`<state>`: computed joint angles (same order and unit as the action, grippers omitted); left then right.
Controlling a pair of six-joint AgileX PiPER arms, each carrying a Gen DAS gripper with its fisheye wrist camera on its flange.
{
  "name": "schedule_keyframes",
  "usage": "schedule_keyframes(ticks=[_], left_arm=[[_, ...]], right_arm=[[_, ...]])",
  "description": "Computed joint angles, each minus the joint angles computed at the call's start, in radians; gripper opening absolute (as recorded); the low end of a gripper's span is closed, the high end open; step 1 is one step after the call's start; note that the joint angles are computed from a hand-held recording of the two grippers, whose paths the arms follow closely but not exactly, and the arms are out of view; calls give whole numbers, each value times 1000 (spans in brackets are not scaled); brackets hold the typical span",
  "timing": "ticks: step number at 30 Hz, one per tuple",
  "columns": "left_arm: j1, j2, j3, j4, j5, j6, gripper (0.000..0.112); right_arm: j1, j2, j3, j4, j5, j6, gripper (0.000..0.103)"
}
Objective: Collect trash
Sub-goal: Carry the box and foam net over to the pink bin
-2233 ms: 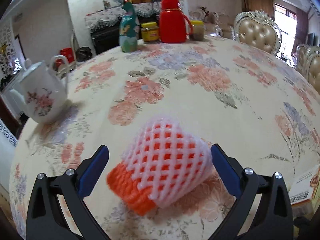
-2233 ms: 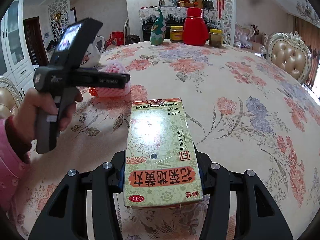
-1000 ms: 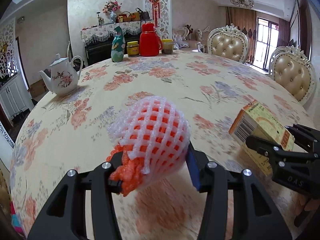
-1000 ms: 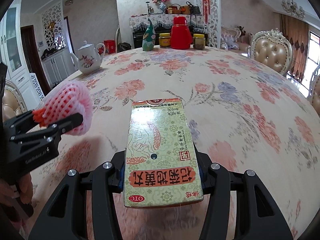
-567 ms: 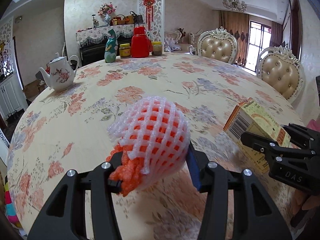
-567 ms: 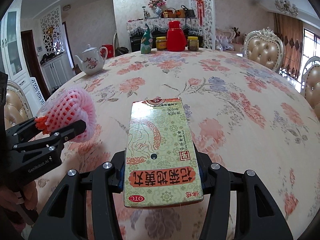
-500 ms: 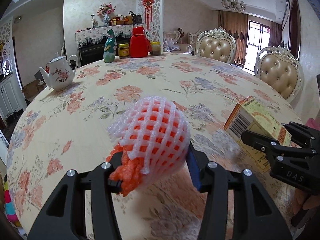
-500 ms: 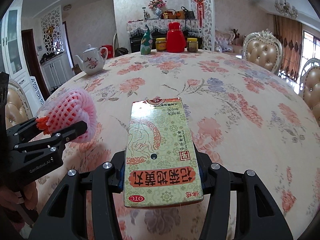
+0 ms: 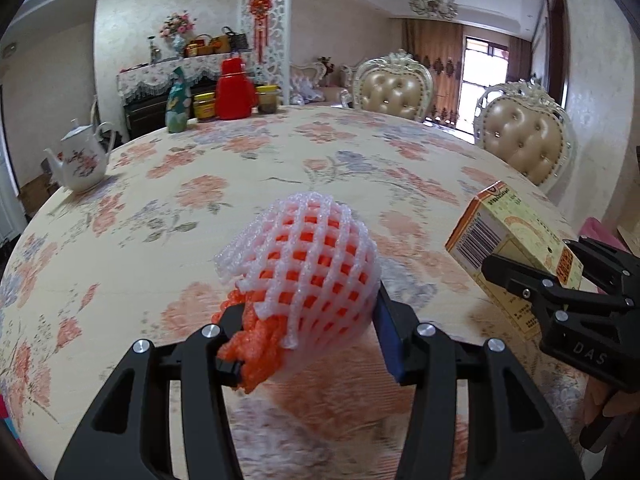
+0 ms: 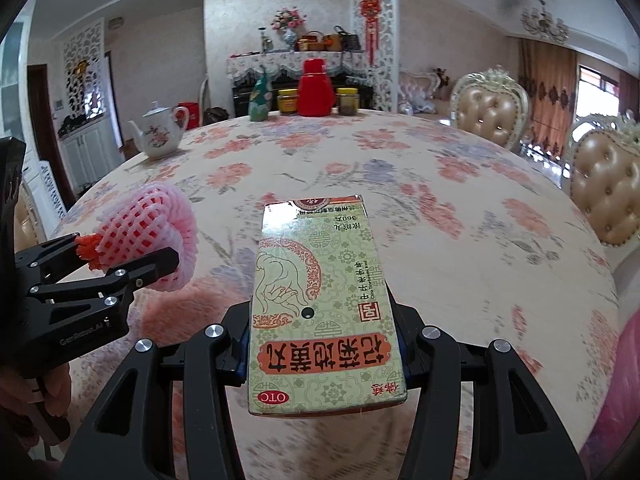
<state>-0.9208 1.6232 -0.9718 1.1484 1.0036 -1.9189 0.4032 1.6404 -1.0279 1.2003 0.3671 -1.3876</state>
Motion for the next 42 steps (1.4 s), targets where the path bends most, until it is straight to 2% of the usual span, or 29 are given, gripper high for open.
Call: schedule_keyframes(ticks=[17, 25, 35, 41, 42], left_arm=[[0, 233, -321, -22, -88, 218, 50], [9, 352, -515, -93, -136, 377, 51], [11, 574, -887, -255, -168, 656, 51], [12, 751, -1216, -394, -127, 876, 51], [13, 799, -1307, -430, -107, 929, 51]], right_arm=[[-252, -14, 55, 175, 49, -196, 50], [-387, -11, 73, 229, 84, -275, 50], [-602, 22, 60, 246, 135, -325, 50], [-731, 64, 13, 229, 142, -316, 50], [-748, 71, 4, 222, 142, -310, 50]])
